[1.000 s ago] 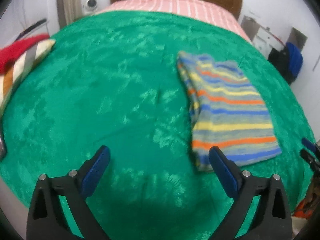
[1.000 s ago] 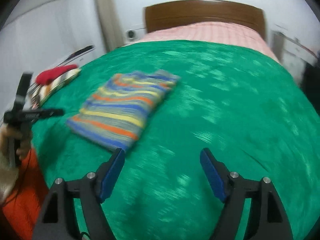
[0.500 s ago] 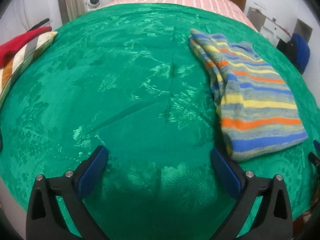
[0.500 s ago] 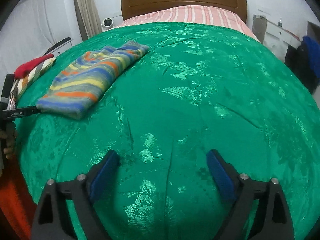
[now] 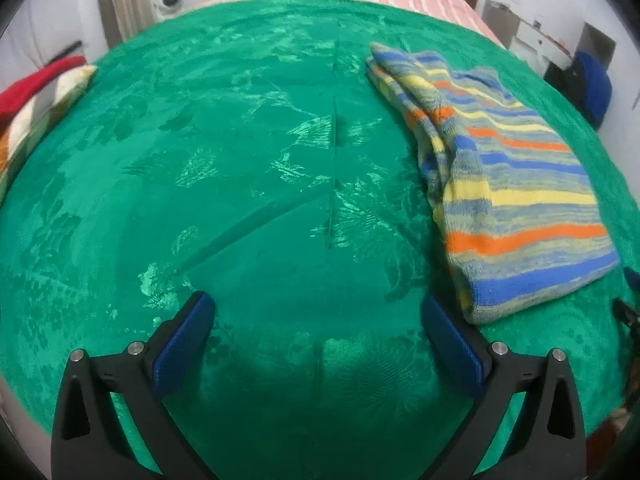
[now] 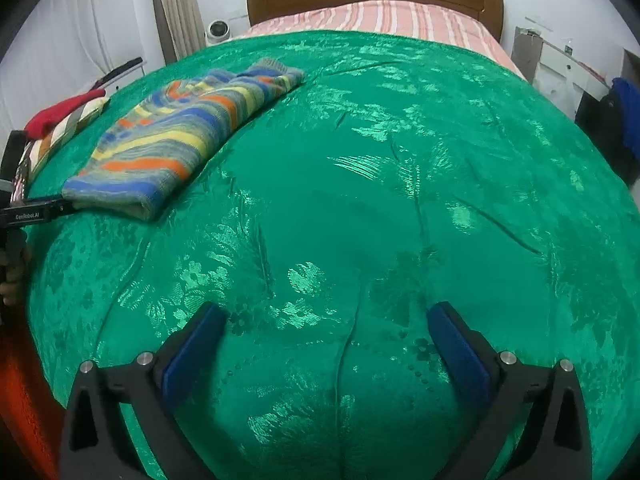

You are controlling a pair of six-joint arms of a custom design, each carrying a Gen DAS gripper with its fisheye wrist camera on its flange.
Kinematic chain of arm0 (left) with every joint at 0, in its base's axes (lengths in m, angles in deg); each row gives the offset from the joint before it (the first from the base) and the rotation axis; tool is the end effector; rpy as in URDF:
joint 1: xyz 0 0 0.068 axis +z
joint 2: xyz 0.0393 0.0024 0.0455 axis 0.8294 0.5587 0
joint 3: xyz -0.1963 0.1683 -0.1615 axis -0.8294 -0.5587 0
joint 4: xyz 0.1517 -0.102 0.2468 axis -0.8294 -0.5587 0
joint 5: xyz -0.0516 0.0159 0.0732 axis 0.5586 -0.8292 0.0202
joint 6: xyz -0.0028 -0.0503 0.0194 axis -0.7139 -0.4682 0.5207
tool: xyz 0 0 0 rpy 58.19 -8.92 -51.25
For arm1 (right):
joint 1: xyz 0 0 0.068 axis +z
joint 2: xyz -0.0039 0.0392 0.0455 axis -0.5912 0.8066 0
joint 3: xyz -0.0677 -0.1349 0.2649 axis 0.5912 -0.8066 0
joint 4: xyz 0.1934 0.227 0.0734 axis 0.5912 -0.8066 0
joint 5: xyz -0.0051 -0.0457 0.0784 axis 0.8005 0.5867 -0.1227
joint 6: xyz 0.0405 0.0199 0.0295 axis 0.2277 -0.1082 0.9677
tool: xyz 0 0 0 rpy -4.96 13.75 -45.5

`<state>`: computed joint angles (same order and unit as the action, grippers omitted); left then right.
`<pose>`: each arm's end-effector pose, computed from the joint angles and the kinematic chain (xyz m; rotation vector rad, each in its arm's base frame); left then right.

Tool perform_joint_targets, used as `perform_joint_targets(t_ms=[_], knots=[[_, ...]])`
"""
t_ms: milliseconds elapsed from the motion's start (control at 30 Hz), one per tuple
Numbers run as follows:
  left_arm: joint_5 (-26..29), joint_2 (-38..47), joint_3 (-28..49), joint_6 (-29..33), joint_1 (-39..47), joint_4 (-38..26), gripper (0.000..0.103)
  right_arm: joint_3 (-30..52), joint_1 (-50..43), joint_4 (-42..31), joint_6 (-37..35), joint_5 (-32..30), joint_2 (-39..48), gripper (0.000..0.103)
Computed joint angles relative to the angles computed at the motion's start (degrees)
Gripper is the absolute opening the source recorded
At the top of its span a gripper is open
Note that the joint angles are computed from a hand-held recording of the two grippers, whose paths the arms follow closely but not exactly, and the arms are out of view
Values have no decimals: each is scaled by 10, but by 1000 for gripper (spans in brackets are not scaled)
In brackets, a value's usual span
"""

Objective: Fold small clothes

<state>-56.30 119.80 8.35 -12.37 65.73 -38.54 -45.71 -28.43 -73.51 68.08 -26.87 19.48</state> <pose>0.2252 0.0371 0.0683 -0.2784 2.5813 -0.0117 0.2279 0.0400 0.0858 -0.5339 2.4668 0.2802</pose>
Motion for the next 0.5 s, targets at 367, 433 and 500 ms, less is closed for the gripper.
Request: perform_joint_targets(t_ms=[367,433,500], knots=[[218,148,223,0,31,-122,101,251,-9,-111,146,-284,137,97],[191,186,259,-1,8,-114,101,319,20,-109,178,-277,219,87],[210,197,279,-8,1,-118,92,388,42,-127,198,-296,294,73]])
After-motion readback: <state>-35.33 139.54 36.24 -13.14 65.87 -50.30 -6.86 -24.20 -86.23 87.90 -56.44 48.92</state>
